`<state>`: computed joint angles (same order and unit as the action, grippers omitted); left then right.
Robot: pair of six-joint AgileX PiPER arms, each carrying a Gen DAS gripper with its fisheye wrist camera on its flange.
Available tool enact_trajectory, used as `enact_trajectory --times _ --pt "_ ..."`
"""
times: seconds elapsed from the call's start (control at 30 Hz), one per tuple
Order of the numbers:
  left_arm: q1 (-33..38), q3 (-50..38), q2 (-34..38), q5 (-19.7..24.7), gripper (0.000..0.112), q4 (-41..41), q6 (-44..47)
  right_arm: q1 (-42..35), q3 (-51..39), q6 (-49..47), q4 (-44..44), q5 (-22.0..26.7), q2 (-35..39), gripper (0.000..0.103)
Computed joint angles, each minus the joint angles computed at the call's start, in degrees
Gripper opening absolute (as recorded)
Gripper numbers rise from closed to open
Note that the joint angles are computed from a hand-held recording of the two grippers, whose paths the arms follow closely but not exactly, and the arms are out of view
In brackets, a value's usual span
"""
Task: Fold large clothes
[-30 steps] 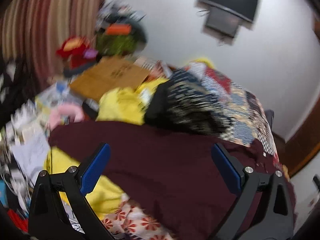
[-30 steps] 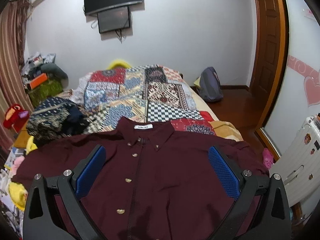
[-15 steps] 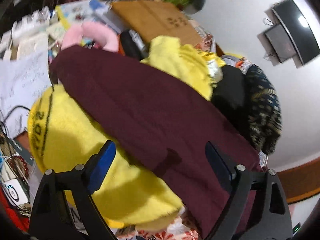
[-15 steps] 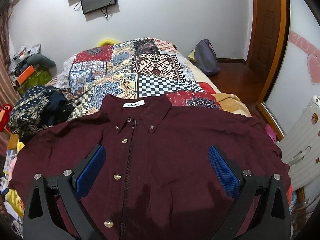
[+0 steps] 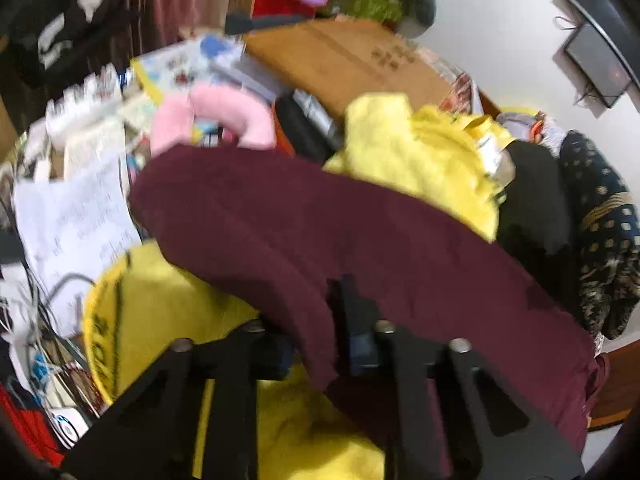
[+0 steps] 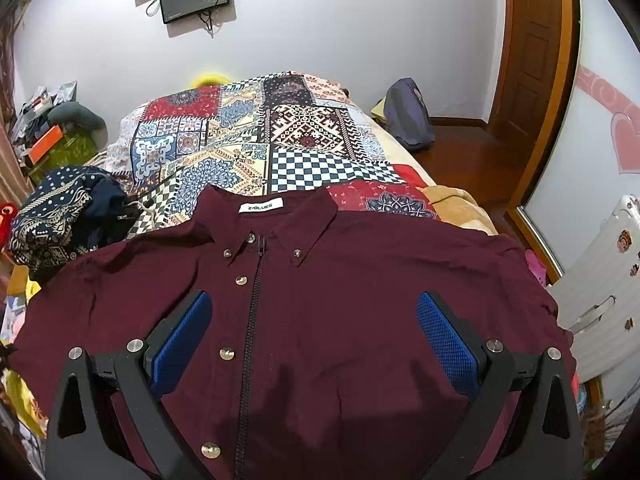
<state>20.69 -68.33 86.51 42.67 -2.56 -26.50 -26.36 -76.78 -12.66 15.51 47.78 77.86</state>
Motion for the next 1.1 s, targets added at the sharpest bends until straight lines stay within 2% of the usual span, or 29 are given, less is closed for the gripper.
enact_trajectory --times 0.27,0.43,0.5,0.57,0.73,0.87,1.0,1.1 --pt "-10.65 -8.92 -8.12 1.17 0.008 8.79 -4.14 -3.39 0.41 -4.02 4.63 0.66 -1.88 0.102" --pt "-25.54 -17.60 -10.77 2.66 0.007 20.35 -9.78 -6.27 0.93 -7.50 8.49 0.95 -3.08 0.102" --pt "-32.98 -21.81 -9.93 4.03 0.007 26.13 -12.57 -7.33 1.25 -8.59 10.10 1.24 -3.50 0.102" --pt "-39.41 -26.15 -8.17 4.79 0.007 28.39 -12.61 -8.69 1.56 -10.00 12.14 1.88 -3.81 0.102" --pt "-51.90 -36.45 0.97 6.52 0.007 28.84 -8.52 -11.90 2.61 -13.83 16.17 3.21 -4.41 0.102" --pt "-56.94 -45.84 11.38 10.25 0.007 21.65 -1.42 -13.64 3.47 -16.04 17.20 3.98 -4.85 0.102" --pt "-58.93 -56.03 23.05 18.19 0.007 10.53 5.99 -15.54 4.17 -18.84 18.12 5.19 -4.79 0.102" --pt "-60.47 -59.02 29.32 23.11 0.007 6.51 7.92 -16.69 4.88 -20.88 18.14 5.77 -4.73 0.102"
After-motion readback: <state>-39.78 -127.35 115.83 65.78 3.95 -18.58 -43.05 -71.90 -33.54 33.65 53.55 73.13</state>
